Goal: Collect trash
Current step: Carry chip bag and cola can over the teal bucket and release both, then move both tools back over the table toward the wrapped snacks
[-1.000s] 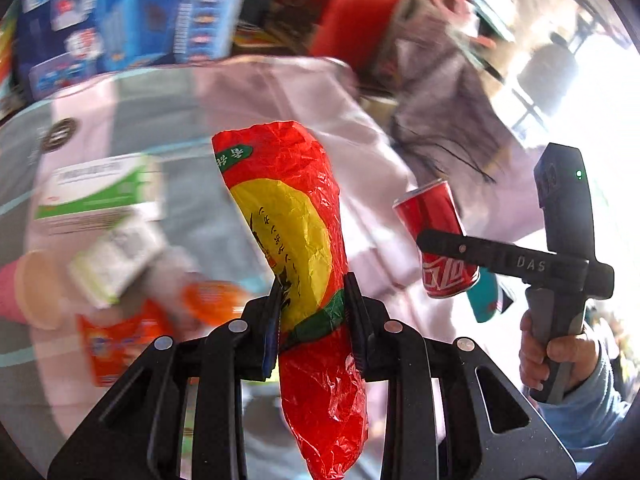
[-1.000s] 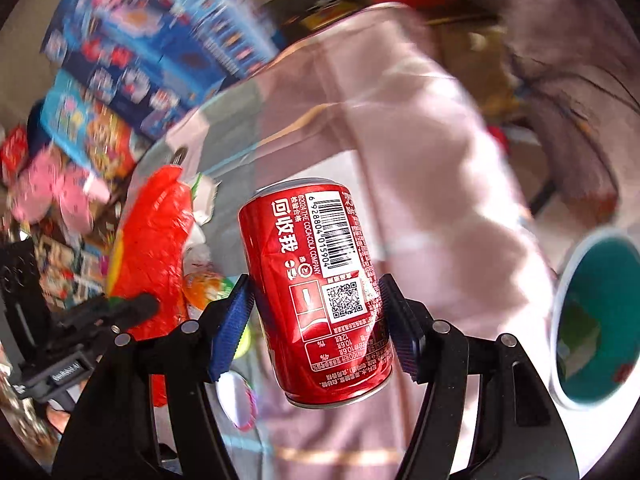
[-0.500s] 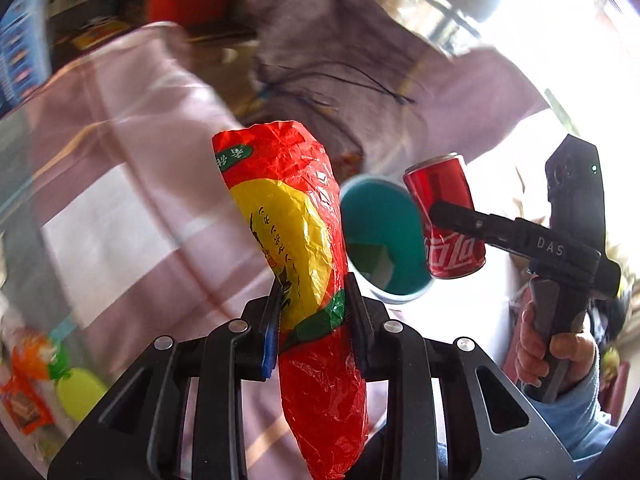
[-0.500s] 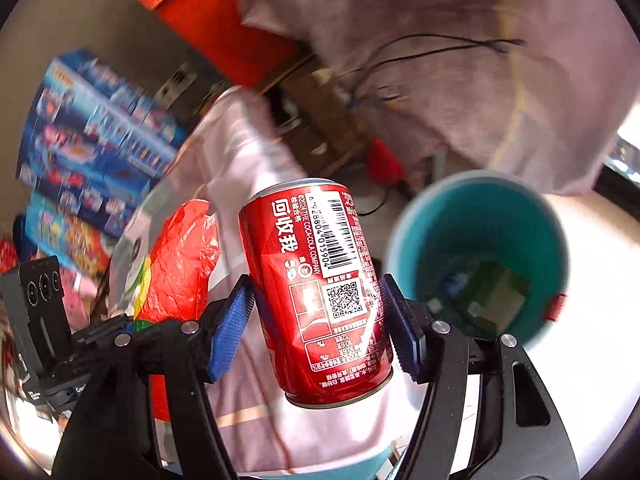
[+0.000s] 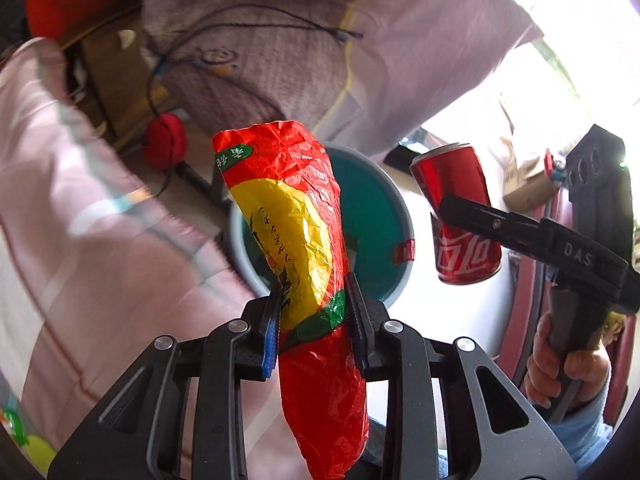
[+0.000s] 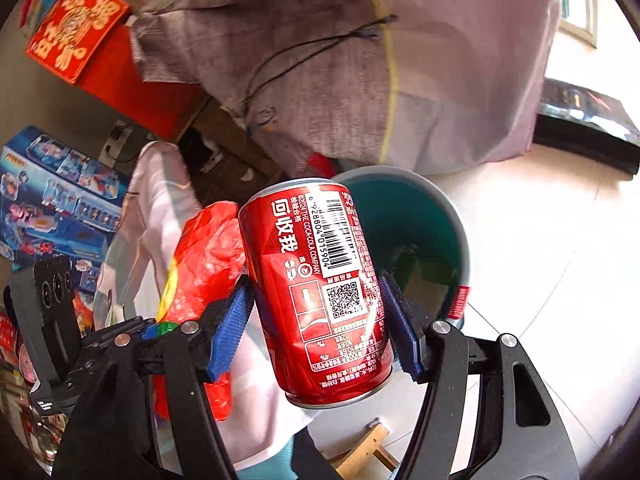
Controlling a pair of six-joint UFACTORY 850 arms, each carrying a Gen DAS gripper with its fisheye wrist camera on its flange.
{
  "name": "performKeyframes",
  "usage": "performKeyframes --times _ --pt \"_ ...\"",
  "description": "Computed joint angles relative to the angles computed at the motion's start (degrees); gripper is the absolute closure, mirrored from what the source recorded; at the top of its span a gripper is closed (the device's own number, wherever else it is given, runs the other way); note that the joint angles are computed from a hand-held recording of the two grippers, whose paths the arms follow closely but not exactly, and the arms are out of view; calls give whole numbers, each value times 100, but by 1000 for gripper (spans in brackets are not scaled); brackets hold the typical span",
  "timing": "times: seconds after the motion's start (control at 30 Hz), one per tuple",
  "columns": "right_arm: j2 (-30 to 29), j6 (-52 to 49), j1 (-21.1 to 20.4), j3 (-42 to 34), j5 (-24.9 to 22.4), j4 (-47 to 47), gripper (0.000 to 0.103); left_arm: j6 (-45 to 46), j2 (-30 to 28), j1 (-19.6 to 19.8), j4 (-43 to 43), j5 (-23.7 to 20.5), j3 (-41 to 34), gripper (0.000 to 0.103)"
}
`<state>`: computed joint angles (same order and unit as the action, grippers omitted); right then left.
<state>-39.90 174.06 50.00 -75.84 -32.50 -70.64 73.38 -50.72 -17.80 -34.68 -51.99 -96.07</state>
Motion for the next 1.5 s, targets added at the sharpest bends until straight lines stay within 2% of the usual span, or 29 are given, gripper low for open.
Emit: performKeyframes --times 0.13,0.23,0.3,0.37,0.6,0.77,0.83,0.93,1.5 --pt "47 308 -22 202 117 -122 41 -270 -216 -256 250 95 -141 73" --pt "44 353 -65 251 209 -133 41 -424 -304 -332 349 257 -184 53" --pt "27 265 -117 225 268 -109 42 -512 -367 -357 375 310 -239 47" --pt "10 210 -151 204 310 -107 42 -625 -429 -360 380 373 -315 36" --pt "-89 134 -229 108 435 -155 42 -542 -349 -231 244 470 -239 27" --pt "-228 -109 -325 -39 647 -24 41 -395 -258 -124 64 427 -171 17" --pt "-300 -387 -375 -150 721 156 40 -333 -211 -86 3 426 -138 15" --pt "-402 -758 -445 -304 843 445 27 -324 -181 -28 -30 440 -124 12" --pt "-549 -2387 -371 -776 453 2187 22 -259 -89 299 -190 252 -105 10"
